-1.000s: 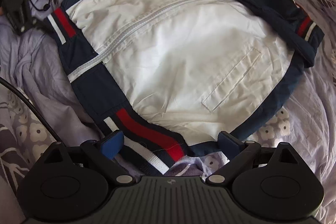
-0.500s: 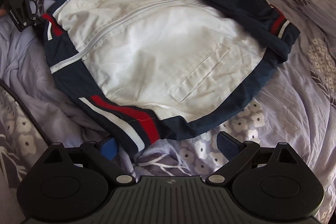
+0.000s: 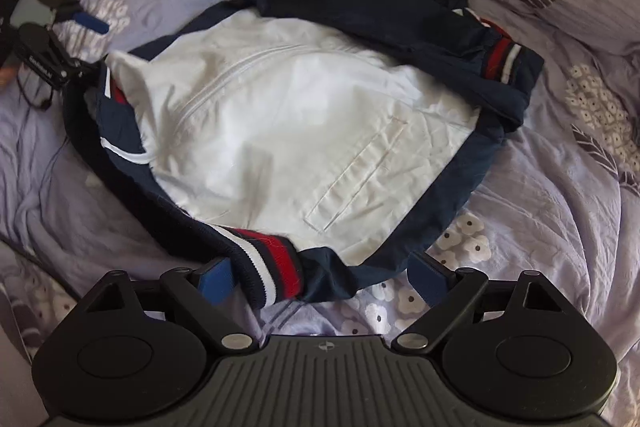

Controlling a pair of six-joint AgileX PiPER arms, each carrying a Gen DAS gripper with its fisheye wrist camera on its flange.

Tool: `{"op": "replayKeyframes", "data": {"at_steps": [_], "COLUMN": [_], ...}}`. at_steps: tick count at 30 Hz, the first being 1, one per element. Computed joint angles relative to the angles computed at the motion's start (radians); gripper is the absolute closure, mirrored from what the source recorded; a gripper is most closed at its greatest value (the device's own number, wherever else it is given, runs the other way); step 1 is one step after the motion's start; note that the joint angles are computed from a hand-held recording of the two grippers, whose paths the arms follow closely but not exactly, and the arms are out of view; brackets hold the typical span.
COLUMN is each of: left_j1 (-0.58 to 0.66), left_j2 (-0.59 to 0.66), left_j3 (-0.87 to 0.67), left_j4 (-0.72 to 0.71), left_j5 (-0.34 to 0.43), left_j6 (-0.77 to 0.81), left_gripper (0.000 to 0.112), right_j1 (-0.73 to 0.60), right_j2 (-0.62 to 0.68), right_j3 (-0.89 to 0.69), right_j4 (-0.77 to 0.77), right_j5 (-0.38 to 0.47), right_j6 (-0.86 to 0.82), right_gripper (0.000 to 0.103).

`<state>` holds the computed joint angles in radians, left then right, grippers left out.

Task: Fold clothes

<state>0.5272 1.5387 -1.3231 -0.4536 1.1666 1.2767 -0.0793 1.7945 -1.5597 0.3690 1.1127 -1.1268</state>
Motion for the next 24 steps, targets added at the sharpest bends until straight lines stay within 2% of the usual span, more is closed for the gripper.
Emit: {"op": "replayKeyframes", "data": {"at_steps": [3,5,6,9,11,13,15,19,21,24], "left_j1": [-0.019,-0.028,-0.029,-0.030,-0.030,-0.029,-0.030,-0.050,-0.080,-0.127], "left_j2": [0.003,-0.006,-0.011,-0.018,-0.016,-0.021,-0.032,-0.068,-0.030,0.086], "left_j3": [0.011,0.031,0.040,0.049,0.055,0.075,0.111,0.129,0.049,-0.152], "left_j4": [0.014,0.021,0.020,0.019,0.028,0.044,0.063,-0.009,-0.032,-0.040], "left_j5": [-0.029,-0.050,-0.059,-0.068,-0.065,-0.071,-0.084,-0.185,-0.210,-0.190], "left_j6": [-0.023,-0.021,-0.012,0.008,0.008,0.009,0.014,0.083,0.027,-0.145], "left_gripper": [0.011,0.011,0.011,0.011,0.011,0.009,0.009,0.009,0.009,0.009], "right_j1": [0.011,0.024,0.034,0.070,0.091,0.100,0.099,0.112,0.119,0.129], "right_j2": [0.009,0.003,0.000,0.001,-0.023,-0.033,-0.028,-0.019,0.018,0.096], "right_j3": [-0.005,0.005,0.013,0.019,0.058,0.073,0.051,-0.030,-0.114,-0.252], "right_j4": [-0.035,-0.050,-0.060,-0.098,-0.127,-0.145,-0.141,-0.110,-0.087,-0.065], "right_j5": [-0.018,-0.009,-0.007,0.042,0.008,-0.040,-0.077,-0.155,-0.164,-0.185], "right_j6": [0.020,0.025,0.025,0.030,0.028,0.059,0.120,0.186,0.234,0.268], "right_gripper": [0.037,0.044,0.051,0.060,0.062,0.075,0.078,0.078,0.078,0.078]}}
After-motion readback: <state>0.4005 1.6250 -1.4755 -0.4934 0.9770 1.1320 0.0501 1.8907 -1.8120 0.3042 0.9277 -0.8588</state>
